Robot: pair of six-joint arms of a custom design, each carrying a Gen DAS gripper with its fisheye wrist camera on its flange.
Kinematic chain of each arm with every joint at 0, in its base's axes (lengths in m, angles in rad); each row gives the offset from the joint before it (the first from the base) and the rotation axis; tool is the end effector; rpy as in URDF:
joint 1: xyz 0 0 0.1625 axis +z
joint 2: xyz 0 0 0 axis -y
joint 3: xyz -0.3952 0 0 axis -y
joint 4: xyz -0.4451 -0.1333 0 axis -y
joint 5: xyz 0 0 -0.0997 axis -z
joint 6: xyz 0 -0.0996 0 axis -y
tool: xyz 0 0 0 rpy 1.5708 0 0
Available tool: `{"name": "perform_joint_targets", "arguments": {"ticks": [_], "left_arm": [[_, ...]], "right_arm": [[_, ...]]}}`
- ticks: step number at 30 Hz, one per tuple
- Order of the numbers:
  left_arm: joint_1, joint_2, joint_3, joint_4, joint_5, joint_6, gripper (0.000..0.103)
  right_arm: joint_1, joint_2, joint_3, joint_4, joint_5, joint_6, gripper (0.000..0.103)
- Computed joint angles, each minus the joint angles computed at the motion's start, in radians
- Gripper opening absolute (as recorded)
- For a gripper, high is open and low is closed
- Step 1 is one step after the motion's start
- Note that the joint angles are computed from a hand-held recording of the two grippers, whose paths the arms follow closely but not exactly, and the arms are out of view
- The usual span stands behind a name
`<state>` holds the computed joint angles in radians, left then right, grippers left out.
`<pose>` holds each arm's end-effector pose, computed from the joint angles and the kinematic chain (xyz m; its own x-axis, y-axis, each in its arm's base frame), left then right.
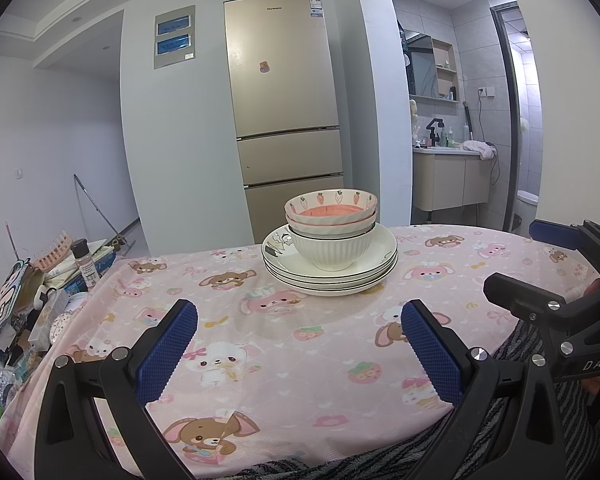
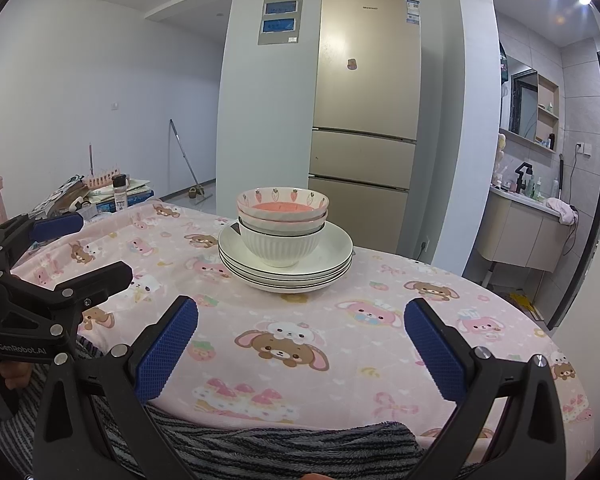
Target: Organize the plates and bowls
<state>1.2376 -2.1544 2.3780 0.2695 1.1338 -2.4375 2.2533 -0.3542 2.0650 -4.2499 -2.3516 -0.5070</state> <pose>0.0845 -0.2923 0.2631 -0.6453 0.2469 -0.7229 0.7512 0.3772 -0.5417 0.3161 -0.2887 -0.0991 -0.6281 -0.2118 0.7488 -0.7577 0.3854 -0.5266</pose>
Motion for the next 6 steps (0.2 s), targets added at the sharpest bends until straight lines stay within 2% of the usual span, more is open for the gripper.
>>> {"name": "perform_joint_targets", "arguments": {"ticks": [6], "left_arm": [[0.0,0.001,0.0,0.0,0.0,0.0,0.103]], "right_arm": [[0.0,-0.001,0.0,0.001,0.0,-0.001,0.103]]}}
